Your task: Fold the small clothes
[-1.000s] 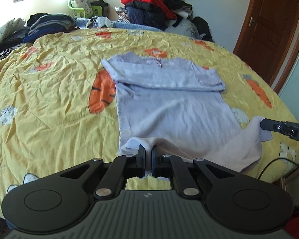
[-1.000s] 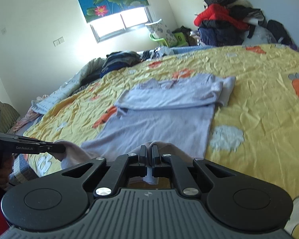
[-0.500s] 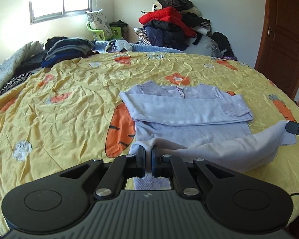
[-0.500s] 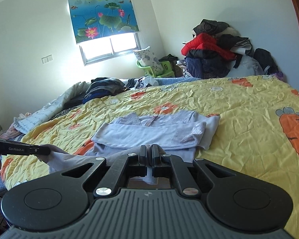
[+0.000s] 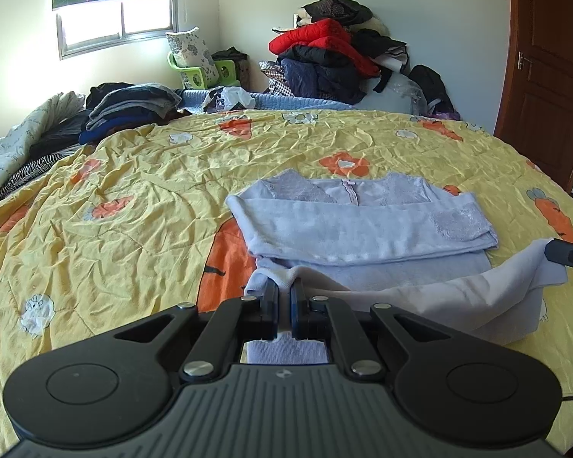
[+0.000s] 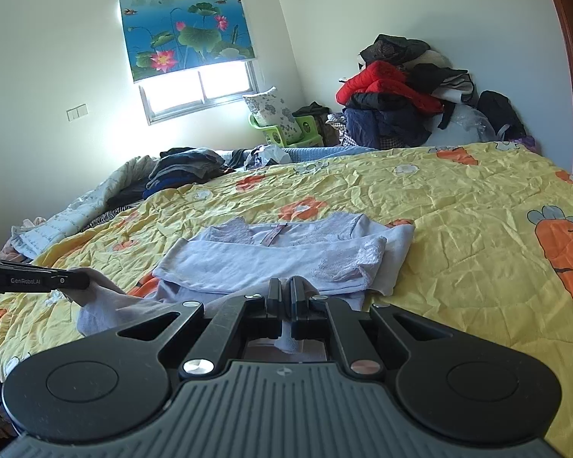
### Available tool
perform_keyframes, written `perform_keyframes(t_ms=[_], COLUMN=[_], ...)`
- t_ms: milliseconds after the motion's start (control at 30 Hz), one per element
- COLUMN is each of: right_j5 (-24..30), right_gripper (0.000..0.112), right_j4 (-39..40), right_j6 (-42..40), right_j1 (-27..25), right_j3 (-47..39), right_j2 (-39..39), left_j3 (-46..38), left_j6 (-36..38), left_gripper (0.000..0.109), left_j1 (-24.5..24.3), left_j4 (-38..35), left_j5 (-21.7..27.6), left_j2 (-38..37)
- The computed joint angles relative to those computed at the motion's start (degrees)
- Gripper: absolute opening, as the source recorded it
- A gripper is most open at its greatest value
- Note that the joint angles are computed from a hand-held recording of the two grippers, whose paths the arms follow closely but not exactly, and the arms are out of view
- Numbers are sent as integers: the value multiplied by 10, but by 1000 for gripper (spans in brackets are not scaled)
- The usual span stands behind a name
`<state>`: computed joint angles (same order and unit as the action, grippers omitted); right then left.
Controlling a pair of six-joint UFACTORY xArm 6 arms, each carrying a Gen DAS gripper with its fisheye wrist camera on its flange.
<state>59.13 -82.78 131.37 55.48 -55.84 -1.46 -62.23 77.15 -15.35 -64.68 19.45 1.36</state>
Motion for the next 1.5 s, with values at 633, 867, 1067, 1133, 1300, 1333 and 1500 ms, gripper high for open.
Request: perform_keyframes(t_ms=[633,867,1067,1133,1300,1333,1500], right_j5=[-79,-128,-154,-163,-212,-211,-212], right_gripper=[9,9,8,8,14,15,47], right_j4=[-58,-61,-57,-62,-62,-56,-60], right_j6=[-15,-22,-27,-16,-17,-27,-64], right_j1=[-140,-192,-227,-238,-256,-252,-221], right_j3=[-31,-58,-76,-76,-60,-55,-30], right_j2=[28,60,83,84,71,67,44], left_j3=[-219,-306,-377,-402,-437,-437,-426], left_j6=[-108,-237,-321,-339,-361,-367,-350], left_gripper=[6,6,6,6,6,6,6], left_j1=[-45,-40,-41,-42,-29,-25,4], left_j4=[57,178,259,278,294,299,260], left_j5=[-39,-13,-8,-13,23,27,84], left_j2=[182,255,312,332,357,357,341])
